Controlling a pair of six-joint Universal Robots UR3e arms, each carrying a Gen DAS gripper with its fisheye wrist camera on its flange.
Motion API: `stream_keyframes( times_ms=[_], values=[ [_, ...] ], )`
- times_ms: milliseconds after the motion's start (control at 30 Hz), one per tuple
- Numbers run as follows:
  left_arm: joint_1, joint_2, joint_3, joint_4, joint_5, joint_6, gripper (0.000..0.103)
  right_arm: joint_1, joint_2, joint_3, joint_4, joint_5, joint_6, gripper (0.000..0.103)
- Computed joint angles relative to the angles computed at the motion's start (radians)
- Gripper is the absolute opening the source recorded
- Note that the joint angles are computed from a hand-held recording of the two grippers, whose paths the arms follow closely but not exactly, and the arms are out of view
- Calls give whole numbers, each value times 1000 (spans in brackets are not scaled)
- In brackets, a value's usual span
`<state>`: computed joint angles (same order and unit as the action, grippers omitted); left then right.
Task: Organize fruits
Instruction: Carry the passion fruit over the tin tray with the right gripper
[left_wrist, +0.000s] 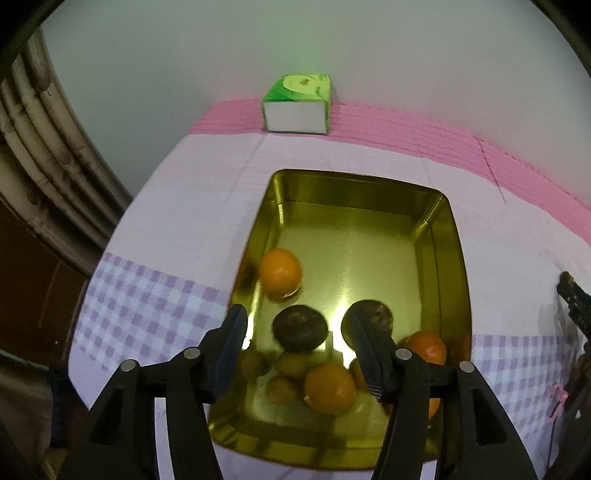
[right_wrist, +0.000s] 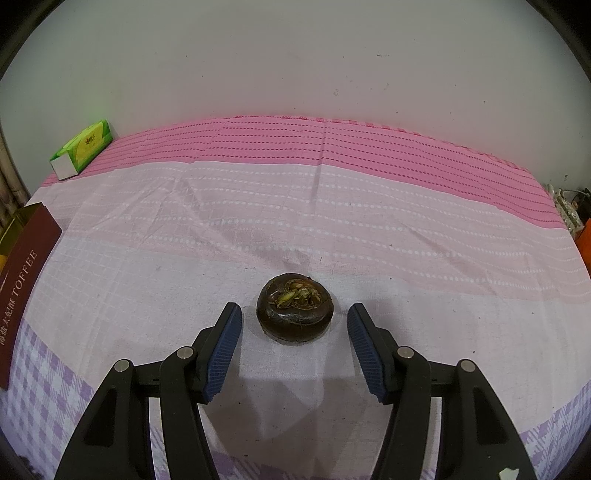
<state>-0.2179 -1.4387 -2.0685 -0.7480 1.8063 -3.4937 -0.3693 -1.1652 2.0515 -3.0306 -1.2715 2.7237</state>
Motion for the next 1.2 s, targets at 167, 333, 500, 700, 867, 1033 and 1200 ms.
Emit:
stream_keyframes(
  times_ms=[167, 333, 500, 700, 867, 1033, 1200],
  values=[
    [-3, 72, -52, -21, 32, 12, 62, 1, -17, 21, -9, 5, -1, 43],
    [1, 113, -90, -24, 39, 15, 63, 6, -24, 28, -8, 2, 10, 40],
    [17, 134, -108, -11, 29, 24, 63, 13, -19, -1, 24, -3, 25, 44],
    [44, 151, -131, -3, 13, 34, 64, 37, -12, -27, 40, -35, 50, 37],
    [57, 163, -141, -4, 4, 35, 64, 59, -27, -37, 75, -56, 68, 37],
    [73, 184, -157, 2, -6, 35, 68, 109, -82, -27, 113, -34, 65, 37],
    [88, 217, -174, -8, -14, 31, 70, 228, -146, -51, 175, 18, 79, 37]
  ],
)
